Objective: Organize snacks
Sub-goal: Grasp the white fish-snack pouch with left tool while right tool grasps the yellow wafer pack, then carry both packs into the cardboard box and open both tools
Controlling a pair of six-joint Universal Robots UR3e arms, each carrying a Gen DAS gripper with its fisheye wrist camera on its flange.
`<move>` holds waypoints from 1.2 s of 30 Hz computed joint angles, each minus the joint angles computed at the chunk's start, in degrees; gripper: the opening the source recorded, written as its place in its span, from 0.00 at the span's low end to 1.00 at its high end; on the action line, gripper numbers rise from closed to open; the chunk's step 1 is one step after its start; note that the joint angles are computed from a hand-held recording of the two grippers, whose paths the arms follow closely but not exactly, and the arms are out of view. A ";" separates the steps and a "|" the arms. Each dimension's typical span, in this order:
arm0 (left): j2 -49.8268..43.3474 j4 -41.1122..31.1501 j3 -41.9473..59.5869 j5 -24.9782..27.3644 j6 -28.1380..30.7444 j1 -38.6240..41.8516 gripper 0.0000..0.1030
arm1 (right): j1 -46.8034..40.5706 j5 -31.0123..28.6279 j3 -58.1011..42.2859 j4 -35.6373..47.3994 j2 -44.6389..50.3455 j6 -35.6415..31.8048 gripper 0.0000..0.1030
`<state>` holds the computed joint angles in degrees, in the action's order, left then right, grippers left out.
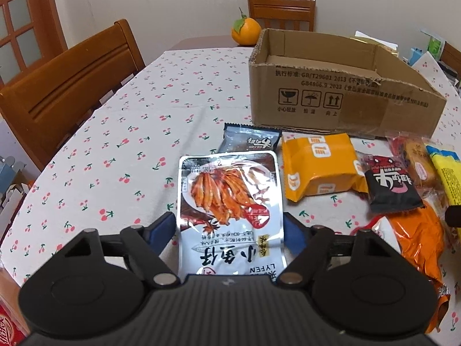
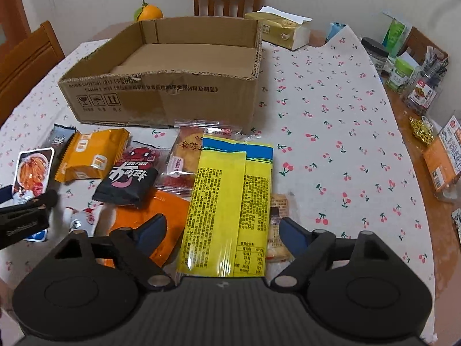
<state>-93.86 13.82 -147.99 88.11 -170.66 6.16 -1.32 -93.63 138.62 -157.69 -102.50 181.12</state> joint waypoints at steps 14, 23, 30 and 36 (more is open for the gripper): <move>7.11 -10.13 0.70 -6.76 4.87 4.96 0.70 | -0.19 -0.82 -0.36 -0.22 0.52 0.19 0.60; 20.83 -36.03 6.15 -15.26 17.91 11.90 0.68 | -0.77 -0.64 -5.07 9.67 -6.61 -3.73 0.58; 27.45 -57.62 16.00 -20.54 28.49 16.02 0.68 | -2.82 2.61 -14.38 16.32 -7.35 -7.62 0.59; 26.98 -64.07 23.66 -23.48 30.81 17.08 0.68 | -2.72 6.13 -23.59 14.09 1.22 -8.62 0.59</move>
